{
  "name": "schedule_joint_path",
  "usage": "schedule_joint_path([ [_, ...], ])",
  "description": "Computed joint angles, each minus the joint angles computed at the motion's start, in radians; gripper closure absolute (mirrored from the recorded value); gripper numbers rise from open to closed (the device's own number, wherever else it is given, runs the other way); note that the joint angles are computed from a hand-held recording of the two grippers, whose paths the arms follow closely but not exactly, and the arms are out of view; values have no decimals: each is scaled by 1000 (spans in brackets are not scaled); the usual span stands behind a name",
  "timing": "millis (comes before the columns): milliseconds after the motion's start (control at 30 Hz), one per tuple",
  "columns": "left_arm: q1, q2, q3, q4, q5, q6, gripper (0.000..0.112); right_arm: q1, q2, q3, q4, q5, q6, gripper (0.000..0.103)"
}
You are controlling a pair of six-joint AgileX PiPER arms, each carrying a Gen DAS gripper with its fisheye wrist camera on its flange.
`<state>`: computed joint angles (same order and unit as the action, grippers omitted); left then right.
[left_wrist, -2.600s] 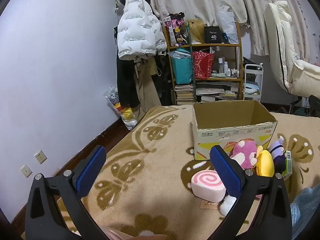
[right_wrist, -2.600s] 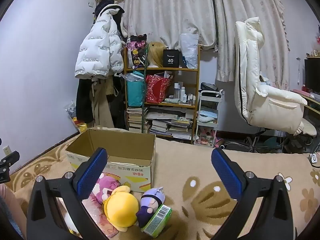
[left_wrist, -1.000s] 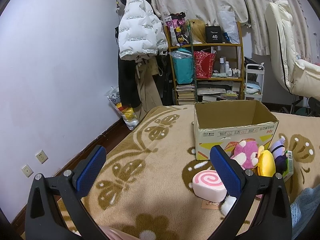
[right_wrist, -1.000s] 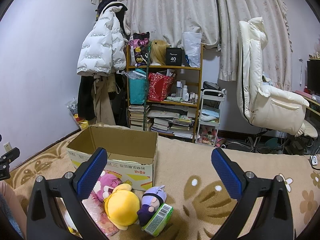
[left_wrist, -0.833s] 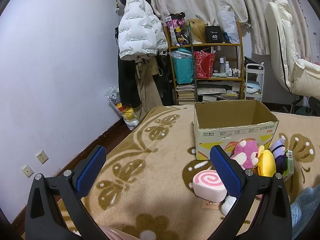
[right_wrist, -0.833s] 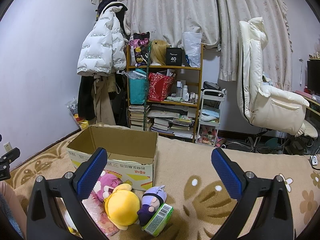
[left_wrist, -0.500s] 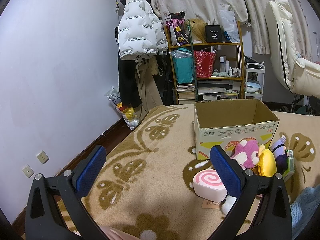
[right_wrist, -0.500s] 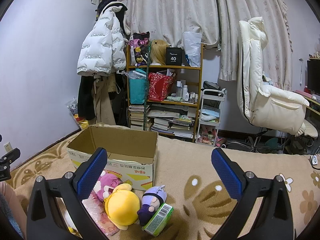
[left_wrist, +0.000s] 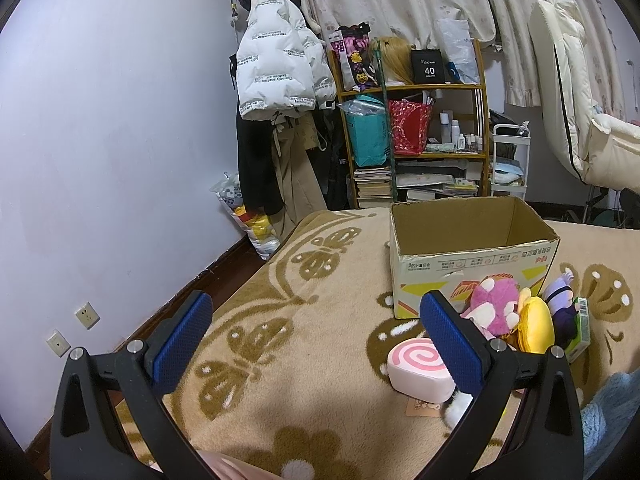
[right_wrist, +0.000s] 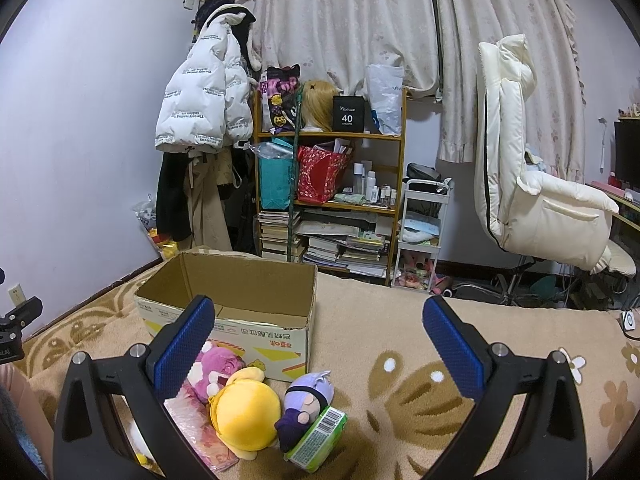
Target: Organize soft objects
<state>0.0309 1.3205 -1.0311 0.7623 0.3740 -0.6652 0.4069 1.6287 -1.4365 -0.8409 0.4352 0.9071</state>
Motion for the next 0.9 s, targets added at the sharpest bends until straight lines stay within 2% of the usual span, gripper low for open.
schedule_joint_path([
  [900,-2,6,1,21,3,-15,10,1,4,4,-8,-1,10,0],
])
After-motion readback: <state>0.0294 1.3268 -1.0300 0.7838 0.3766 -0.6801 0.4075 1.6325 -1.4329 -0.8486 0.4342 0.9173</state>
